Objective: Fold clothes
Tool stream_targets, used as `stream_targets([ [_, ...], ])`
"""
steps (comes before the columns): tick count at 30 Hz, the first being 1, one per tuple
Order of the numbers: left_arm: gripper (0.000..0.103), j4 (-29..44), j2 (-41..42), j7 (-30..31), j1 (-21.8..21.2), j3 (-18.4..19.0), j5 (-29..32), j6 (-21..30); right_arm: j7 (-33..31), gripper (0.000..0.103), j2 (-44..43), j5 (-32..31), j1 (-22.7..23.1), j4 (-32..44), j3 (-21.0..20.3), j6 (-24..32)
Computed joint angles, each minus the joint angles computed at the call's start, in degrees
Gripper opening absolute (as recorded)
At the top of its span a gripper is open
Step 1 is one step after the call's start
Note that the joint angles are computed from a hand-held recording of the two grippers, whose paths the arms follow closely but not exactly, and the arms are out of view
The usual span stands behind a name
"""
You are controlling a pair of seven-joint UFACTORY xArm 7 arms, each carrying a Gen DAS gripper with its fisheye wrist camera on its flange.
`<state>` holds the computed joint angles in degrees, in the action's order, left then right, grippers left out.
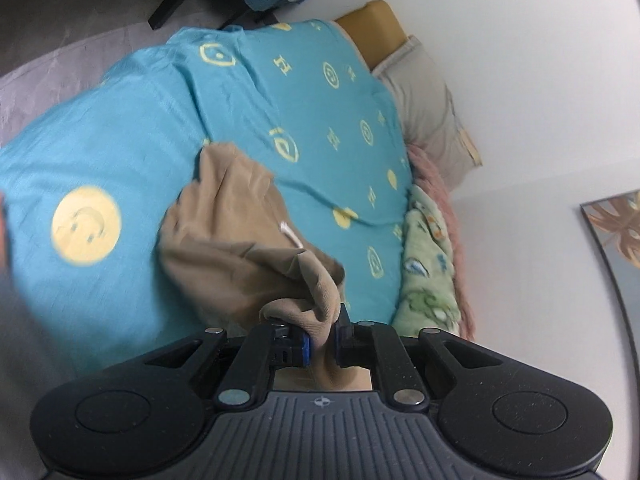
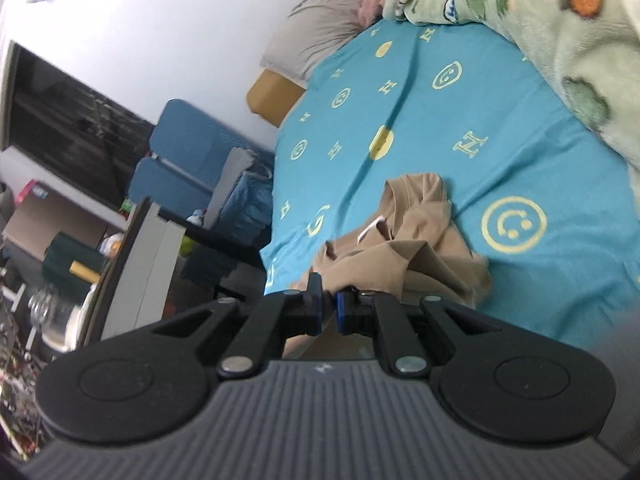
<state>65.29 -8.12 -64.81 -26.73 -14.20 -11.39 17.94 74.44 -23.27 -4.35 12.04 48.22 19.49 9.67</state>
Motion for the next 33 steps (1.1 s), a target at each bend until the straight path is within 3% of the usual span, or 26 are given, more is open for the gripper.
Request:
stream_targets([
  [5, 0.014, 14.9, 13.3, -2.8, 1.8, 1.4, 8.7, 5.5, 1.7, 0.010, 12.6, -4.0, -3.7, 8.8, -0.1, -2.2],
  [8, 0.014, 24.1, 22.0, -3.2, 0.6, 3.5, 12.4, 8.4, 1.6, 0.010, 20.0, -4.2, -2.2, 13.1, -3.2, -4.3],
  [12, 0.015, 32.9, 32.2, 0.3, 0.1, 4.8, 11.2, 8.9, -3.0, 0.010, 28.5, -1.0, -0.7, 18.0, -6.0, -5.1],
  [17, 0.016, 40.0, 40.9, 5.0, -0.7, 6.0, 10.8, 10.9, -12.8, 0.010, 36.5, 7.6, -1.7, 22.2, -5.4, -4.4],
  [21, 0.017, 45.8, 45.7, 8.7, -0.1, 5.7, 8.6, 14.3, -18.3, 0.011, 39.6, 11.0, -0.8, 25.3, -6.4, -0.8],
  [24, 0.017, 45.5, 46.6, 11.3, 1.0, 4.9, 6.2, 13.4, -26.4, 0.012, 40.4, 20.7, -5.1, 24.9, -1.4, -2.1],
  [29, 0.017, 45.1, 46.5, 14.2, -0.5, 6.3, 7.2, 12.9, -38.7, 0.012, 41.4, 35.9, -12.6, 23.2, 7.8, -5.8],
  [30, 0.017, 45.0, 46.3, 15.1, -0.5, 6.2, 7.5, 12.8, -40.0, 0.012, 41.4, 37.5, -12.9, 23.2, 8.4, -5.8],
  [33, 0.028, 44.5, 45.7, 17.7, -0.7, 6.0, 7.9, 12.3, -42.3, 0.013, 40.3, 38.4, -11.3, 23.5, 6.4, -4.2],
])
